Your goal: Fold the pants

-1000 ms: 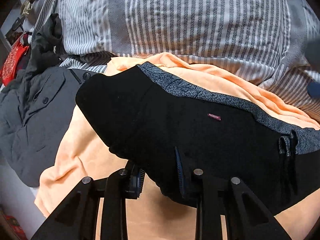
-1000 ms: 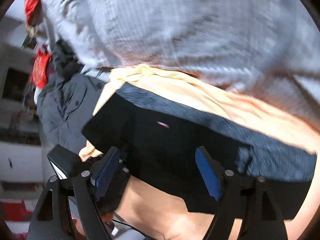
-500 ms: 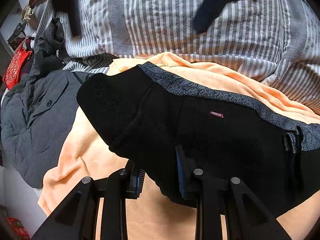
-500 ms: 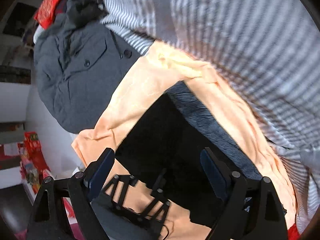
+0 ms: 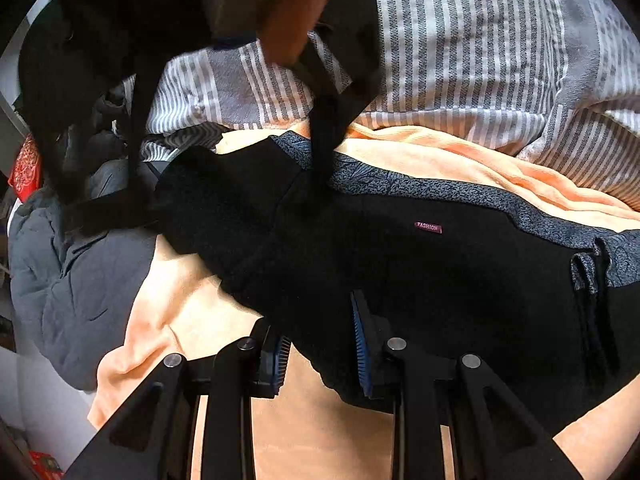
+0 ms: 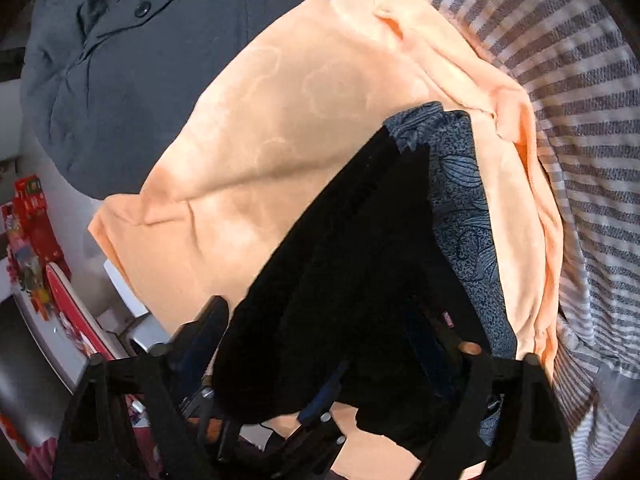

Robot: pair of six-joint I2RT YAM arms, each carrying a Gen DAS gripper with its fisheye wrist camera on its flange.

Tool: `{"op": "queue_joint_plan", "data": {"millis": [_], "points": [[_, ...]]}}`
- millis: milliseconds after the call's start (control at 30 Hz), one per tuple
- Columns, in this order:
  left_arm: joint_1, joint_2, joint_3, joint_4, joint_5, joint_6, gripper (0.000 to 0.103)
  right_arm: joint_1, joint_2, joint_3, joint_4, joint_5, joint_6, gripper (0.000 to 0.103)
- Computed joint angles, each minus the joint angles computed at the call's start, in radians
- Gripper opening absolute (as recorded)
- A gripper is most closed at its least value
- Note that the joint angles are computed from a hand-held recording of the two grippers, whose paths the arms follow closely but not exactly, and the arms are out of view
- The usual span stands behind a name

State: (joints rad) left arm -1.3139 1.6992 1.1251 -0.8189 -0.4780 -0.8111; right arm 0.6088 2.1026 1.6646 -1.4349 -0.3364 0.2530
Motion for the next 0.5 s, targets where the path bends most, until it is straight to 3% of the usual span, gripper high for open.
{"op": "queue_joint_plan", "data": {"millis": [33,100,333,500], "points": [[-0.001,-0.001,-0.001,0.000,0.005,0.001,0.029,-0.024,-0.032,-0.042,0.030,-0.040,0.008,0.036],[-0.011,-0.010,0.002,0.001,0.003,0.007,0.029,-0.055,-0.090,-0.106,0.076,-0.056,0.027,0.023],[-0.061,-0.023,0.097,-0.042,-0.010,0.028,0.029,-0.220,-0.476,-0.468,0.282,-0.170,0.087,0.020],[-0.119,-0.003,0.211,-0.078,-0.011,0.061,0.029,-0.414,-0.790,-0.661,0.299,-0.276,0.085,0.020]]}}
